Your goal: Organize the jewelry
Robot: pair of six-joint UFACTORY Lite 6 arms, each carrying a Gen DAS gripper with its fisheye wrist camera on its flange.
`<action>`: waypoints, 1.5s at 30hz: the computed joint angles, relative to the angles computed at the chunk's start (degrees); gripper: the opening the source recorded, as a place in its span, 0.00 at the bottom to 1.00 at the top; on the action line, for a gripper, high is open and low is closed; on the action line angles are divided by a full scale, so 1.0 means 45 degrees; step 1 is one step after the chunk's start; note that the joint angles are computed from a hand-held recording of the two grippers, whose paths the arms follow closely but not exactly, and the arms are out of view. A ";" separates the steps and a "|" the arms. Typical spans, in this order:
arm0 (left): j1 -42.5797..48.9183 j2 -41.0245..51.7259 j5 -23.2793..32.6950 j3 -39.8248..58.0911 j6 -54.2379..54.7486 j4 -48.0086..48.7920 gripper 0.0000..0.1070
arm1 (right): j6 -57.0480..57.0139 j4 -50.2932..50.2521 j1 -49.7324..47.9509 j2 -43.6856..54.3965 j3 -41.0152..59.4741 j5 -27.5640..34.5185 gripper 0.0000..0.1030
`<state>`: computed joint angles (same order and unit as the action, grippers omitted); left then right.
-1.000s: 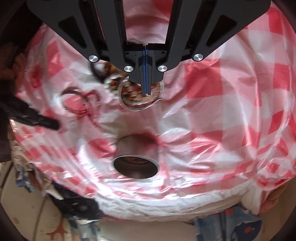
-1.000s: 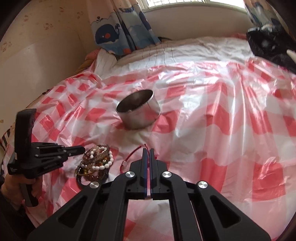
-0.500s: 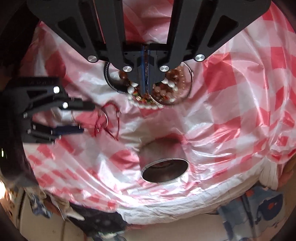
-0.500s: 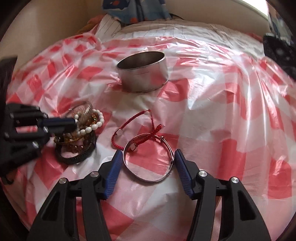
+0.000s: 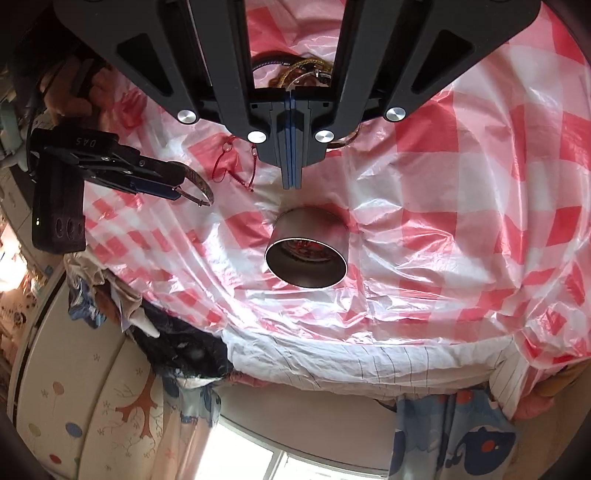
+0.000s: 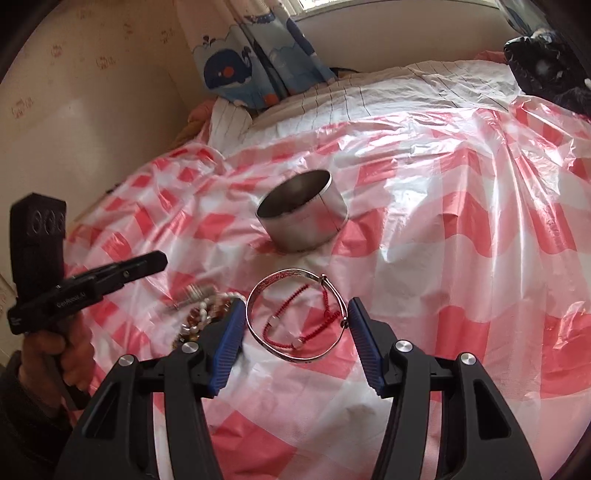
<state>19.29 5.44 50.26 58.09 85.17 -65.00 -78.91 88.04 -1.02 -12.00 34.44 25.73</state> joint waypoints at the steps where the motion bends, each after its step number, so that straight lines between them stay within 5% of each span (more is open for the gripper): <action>1: 0.0030 0.0101 0.0080 0.0090 -0.0088 0.0019 0.00 | -0.0136 0.0199 -0.0048 -0.0120 -0.0054 0.0031 0.54; 8: -0.0745 -0.0303 -0.0286 -0.0297 0.0116 0.1068 0.00 | -0.0283 0.0316 -0.0010 0.0038 0.0016 -0.0033 0.54; 14: -0.3190 -0.1444 -0.3976 -0.2184 -0.0329 0.3289 0.22 | -0.0399 0.0403 0.0055 0.0097 0.0006 -0.0058 0.55; 16: -0.3528 -0.1367 -0.4672 -0.2406 -0.0565 0.3544 0.21 | -0.0456 0.0426 0.0114 0.0168 0.0041 -0.0087 0.55; 17: -0.3667 -0.1312 -0.4979 -0.2457 -0.0721 0.3647 0.08 | -0.0508 0.0461 0.0137 0.0196 0.0045 -0.0090 0.55; 19: -0.3804 -0.1145 -0.5327 -0.2376 -0.1165 0.4018 0.01 | -0.0616 0.0538 0.0186 0.0217 0.0040 -0.0101 0.55; 22: -0.3052 -0.0744 -0.4406 -0.1713 -0.1251 0.3526 0.00 | -0.0742 0.0635 0.0158 0.0152 -0.0008 -0.0044 0.54; 28: 0.0017 0.0255 0.0368 0.0328 -0.0563 0.1003 0.00 | -0.1262 0.1128 0.0046 -0.0165 -0.0157 0.0201 0.55; 31: 0.0452 0.0552 0.1005 0.0748 -0.0711 0.0716 0.00 | -0.1295 0.1153 0.0146 -0.0064 -0.0083 0.0157 0.54; 34: -0.0147 0.0222 0.0534 0.0418 -0.0571 0.1247 0.00 | -0.1303 0.1169 0.0166 0.0032 -0.0032 0.0139 0.55; 37: -0.1485 -0.0485 -0.1367 -0.0534 -0.0401 0.2063 0.01 | -0.1298 0.1163 0.0160 0.0023 -0.0048 0.0158 0.55; 39: -0.2317 -0.0639 -0.2672 -0.0999 -0.0539 0.2466 0.09 | -0.1285 0.1144 0.0166 0.0025 -0.0048 0.0152 0.55; 41: -0.2970 -0.0682 -0.3838 -0.1396 -0.0699 0.2678 0.33 | -0.1279 0.1121 0.0172 0.0016 -0.0049 0.0171 0.54; 42: -0.3261 -0.0650 -0.4314 -0.1515 -0.0905 0.2806 0.37 | -0.1307 0.1152 0.0195 0.0025 -0.0052 0.0161 0.55; 44: -0.3581 -0.0469 -0.4933 -0.1617 -0.1269 0.3084 0.33 | -0.1341 0.1166 0.0217 0.0028 -0.0068 0.0171 0.55; 45: -0.3641 -0.0194 -0.4954 -0.1465 -0.1711 0.3457 0.19 | -0.1373 0.1205 0.0242 0.0040 -0.0067 0.0168 0.55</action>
